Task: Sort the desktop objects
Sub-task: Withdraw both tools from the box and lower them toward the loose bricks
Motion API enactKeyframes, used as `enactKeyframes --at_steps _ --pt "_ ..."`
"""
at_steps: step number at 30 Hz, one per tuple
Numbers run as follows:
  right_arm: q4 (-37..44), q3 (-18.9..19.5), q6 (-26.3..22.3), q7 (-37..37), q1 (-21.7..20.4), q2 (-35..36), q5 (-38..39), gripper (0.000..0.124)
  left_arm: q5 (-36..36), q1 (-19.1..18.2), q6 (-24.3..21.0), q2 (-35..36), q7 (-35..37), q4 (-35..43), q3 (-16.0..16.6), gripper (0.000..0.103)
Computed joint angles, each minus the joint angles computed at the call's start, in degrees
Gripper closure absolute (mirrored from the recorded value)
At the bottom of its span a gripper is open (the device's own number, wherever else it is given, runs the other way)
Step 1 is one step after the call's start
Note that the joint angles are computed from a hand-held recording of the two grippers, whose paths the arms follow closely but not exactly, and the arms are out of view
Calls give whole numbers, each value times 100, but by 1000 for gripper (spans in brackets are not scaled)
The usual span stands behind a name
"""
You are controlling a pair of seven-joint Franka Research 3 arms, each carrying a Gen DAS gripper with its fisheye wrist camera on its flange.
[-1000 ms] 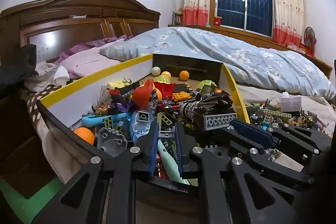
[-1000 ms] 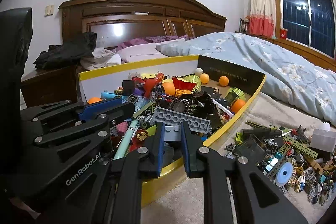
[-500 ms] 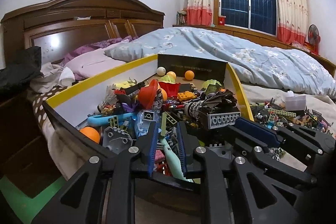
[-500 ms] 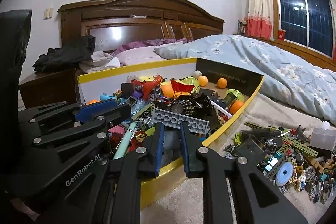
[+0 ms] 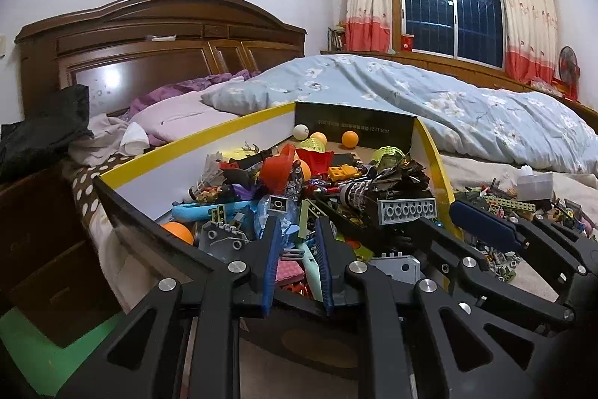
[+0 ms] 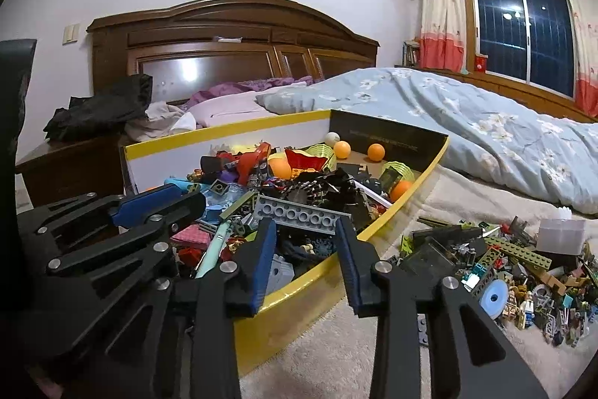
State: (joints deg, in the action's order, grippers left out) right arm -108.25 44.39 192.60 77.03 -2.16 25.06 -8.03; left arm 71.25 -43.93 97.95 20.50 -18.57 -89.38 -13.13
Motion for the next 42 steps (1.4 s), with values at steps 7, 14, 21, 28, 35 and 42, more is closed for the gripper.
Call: enactKeyframes --at_steps 7,14,21,28,35,42 --pt "-256 -145 104 302 72 -300 74 90 83 -18 43 -134 -345 -185 -65 83" --pt "-623 -162 234 907 -144 -610 -273 90 190 -140 15 -10 -441 -33 -79 83" --pt "-892 -435 292 1496 -124 -958 -615 90 316 -257 116 124 -577 126 -37 83" --pt "-1120 -791 346 2091 -96 -1253 -1029 90 399 -422 275 439 -370 577 89 83" --pt "-1232 -760 242 2991 -521 -1425 -1781 90 429 -667 440 902 -8 1253 334 83" --pt "-1315 -627 157 3686 -964 -1562 -2315 90 380 -865 714 1259 184 1804 614 83"
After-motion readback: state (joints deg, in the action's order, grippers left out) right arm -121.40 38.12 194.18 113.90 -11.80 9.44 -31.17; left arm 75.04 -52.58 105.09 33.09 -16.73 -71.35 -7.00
